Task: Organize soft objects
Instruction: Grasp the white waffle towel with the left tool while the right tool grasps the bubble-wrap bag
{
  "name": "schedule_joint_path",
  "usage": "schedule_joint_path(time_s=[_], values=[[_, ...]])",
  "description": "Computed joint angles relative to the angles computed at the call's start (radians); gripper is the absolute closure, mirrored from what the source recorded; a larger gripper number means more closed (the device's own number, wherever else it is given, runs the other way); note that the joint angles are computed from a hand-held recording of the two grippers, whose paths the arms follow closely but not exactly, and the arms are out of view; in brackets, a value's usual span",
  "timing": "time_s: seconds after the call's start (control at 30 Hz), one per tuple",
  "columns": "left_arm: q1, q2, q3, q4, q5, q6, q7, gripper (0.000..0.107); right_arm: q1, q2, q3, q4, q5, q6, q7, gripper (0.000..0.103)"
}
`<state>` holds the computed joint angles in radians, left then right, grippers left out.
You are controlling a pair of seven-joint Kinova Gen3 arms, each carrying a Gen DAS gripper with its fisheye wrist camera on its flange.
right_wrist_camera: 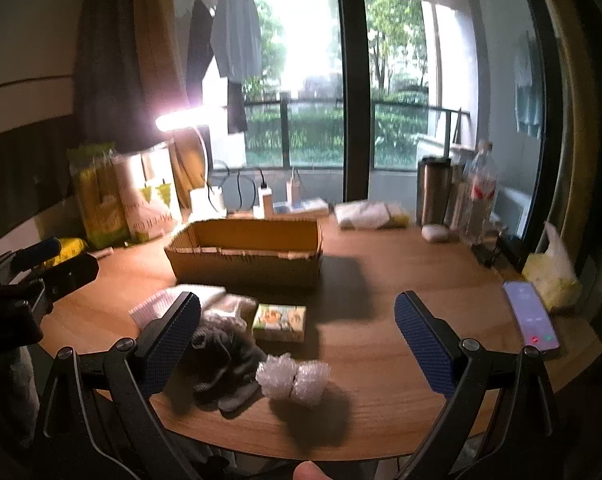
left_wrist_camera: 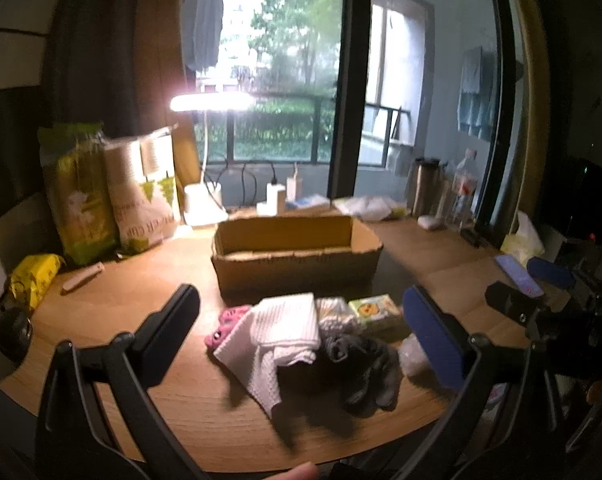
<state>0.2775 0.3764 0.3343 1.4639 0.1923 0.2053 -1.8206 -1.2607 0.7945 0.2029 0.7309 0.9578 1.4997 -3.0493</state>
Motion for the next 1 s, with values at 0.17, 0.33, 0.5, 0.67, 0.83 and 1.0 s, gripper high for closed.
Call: schedule_joint_path(time_s=[0.17, 0.33, 0.5, 0.67, 0.83, 1.0], values=[[0.078, 0.06, -0.083, -0.084, -0.044, 0.091, 0.046, 0.005, 0.044, -0.023, -0.029, 0.062, -0.046, -0.051, -0.032, 0.004], [0.126, 0.116, -0.129, -0.16, -0.085, 0.166, 0.079, 0.005, 0.085, -0.039, -0.056, 0.105, -0.089, -0.09, -0.047, 0.004], [0.155, 0.17, -0.155, -0.232, -0.117, 0.23, 0.103, 0.005, 0.121, -0.053, -0.075, 0.155, -0.126, -0.137, -0.061, 0.004], [0.173, 0.225, -0.168, -0.315, -0.139, 0.297, 0.115, 0.006, 0.154, -0.059, -0.092, 0.184, -0.161, -0.181, -0.054, 0.004], [0.19, 0.273, -0.182, -0.39, -0.157, 0.347, 0.122, 0.006, 0.192, -0.053, -0.106, 0.187, -0.21, -0.21, -0.02, 0.014], [0.201, 0.327, -0.196, -0.483, -0.17, 0.41, 0.127, 0.006, 0.219, -0.053, -0.113, 0.202, -0.255, -0.255, 0.002, 0.015]])
